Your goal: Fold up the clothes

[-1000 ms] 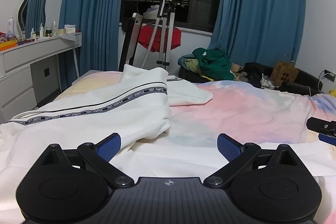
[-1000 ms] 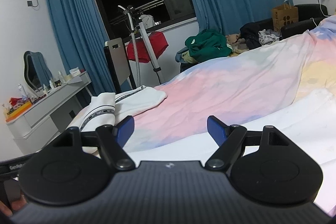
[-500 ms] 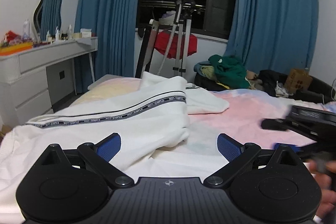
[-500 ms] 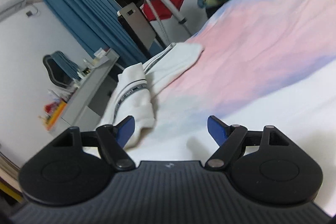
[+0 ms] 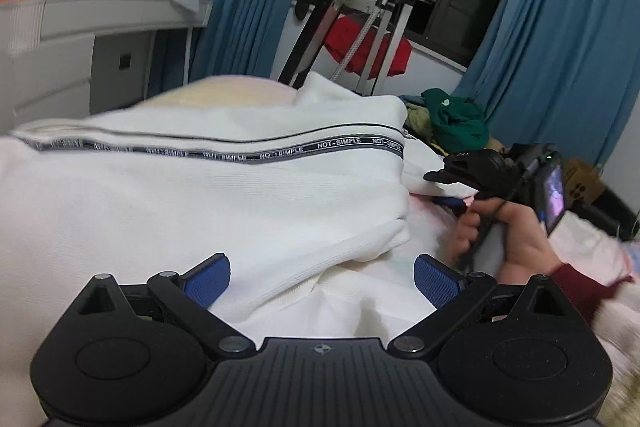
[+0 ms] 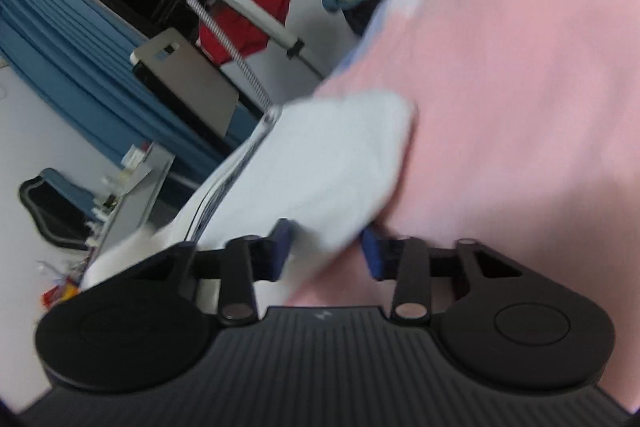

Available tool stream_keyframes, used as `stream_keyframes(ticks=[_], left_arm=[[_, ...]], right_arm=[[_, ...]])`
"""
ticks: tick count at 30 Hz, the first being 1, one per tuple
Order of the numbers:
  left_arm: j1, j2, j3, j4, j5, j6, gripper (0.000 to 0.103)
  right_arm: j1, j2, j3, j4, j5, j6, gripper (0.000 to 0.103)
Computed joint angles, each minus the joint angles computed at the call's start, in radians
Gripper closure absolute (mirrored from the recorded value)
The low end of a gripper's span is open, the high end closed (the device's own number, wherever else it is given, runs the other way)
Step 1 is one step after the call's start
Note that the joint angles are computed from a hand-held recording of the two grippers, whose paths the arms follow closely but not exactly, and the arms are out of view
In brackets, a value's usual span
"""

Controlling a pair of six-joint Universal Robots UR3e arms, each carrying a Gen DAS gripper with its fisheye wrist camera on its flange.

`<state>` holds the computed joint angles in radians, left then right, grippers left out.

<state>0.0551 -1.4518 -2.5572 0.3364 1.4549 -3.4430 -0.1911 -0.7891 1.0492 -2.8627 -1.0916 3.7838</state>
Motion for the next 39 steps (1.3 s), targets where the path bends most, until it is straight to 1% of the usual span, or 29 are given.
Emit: stream_keyframes(ticks=[1, 3, 4, 5, 6, 7, 8, 11, 14, 17, 19, 22, 25, 28, 30, 32, 36, 39], left_arm=[[0.002, -0.015, -0.01, 0.033, -0.006, 0.001, 0.003], [-0.015, -0.05, -0.011, 0.072, 0.013, 0.012, 0.003], [-0.025, -0.062, -0.008, 0.074, 0.024, 0.018, 0.003], [-0.033, -0.07, -0.009, 0.081, 0.03, 0.019, 0.003], [-0.041, -0.078, -0.011, 0.09, 0.036, 0.016, 0.002], [-0.053, -0.083, -0.005, 0.086, 0.044, 0.014, 0.002], [-0.067, -0.084, 0.005, 0.073, 0.053, 0.014, 0.002], [-0.103, -0.08, 0.001, 0.088, 0.076, 0.042, 0.002], [-0.111, -0.044, -0.005, 0.067, 0.07, 0.058, 0.002], [-0.086, 0.036, -0.038, 0.038, 0.031, 0.064, 0.002], [-0.079, 0.074, -0.054, 0.027, 0.025, 0.069, 0.002], [-0.087, 0.112, -0.061, 0.004, 0.038, 0.075, 0.002], [-0.14, 0.097, -0.048, -0.009, 0.084, 0.075, 0.002], [-0.216, 0.033, -0.015, 0.014, 0.161, 0.083, 0.002], [-0.262, -0.02, 0.014, 0.032, 0.211, 0.091, 0.002], [-0.294, -0.055, 0.045, 0.024, 0.245, 0.087, 0.002], [-0.305, -0.06, 0.072, -0.023, 0.245, 0.067, 0.002], [-0.337, -0.068, 0.094, -0.039, 0.27, 0.056, 0.002]], right_arm=[[0.002, 0.044, -0.078, 0.029, -0.013, 0.008, 0.076], [0.018, 0.116, -0.233, 0.112, -0.076, -0.002, 0.091], [0.028, 0.149, -0.313, 0.162, -0.113, -0.018, 0.095], [0.038, 0.177, -0.384, 0.213, -0.14, -0.047, 0.096], [0.044, 0.184, -0.417, 0.241, -0.156, -0.087, 0.096], [0.051, 0.168, -0.407, 0.245, -0.182, -0.128, 0.097], [0.058, 0.131, -0.356, 0.22, -0.211, -0.155, 0.097], [0.025, -0.021, -0.13, 0.107, -0.222, -0.163, 0.097], [-0.038, -0.154, 0.028, 0.061, -0.225, -0.168, 0.097], [-0.152, -0.285, 0.171, 0.053, -0.209, -0.204, 0.097], [-0.25, -0.374, 0.275, 0.042, -0.186, -0.229, 0.097], [-0.423, -0.475, 0.404, 0.03, -0.118, -0.256, 0.097], [-0.599, -0.521, 0.485, 0.022, -0.038, -0.271, 0.097], [-0.749, -0.512, 0.522, 0.033, 0.076, -0.286, 0.097], [-0.81, -0.499, 0.543, 0.033, 0.129, -0.319, 0.097], [-0.86, -0.484, 0.564, 0.025, 0.189, -0.344, 0.097], [-0.929, -0.471, 0.619, -0.011, 0.276, -0.382, 0.097], [-0.969, -0.484, 0.672, -0.021, 0.308, -0.359, 0.097]])
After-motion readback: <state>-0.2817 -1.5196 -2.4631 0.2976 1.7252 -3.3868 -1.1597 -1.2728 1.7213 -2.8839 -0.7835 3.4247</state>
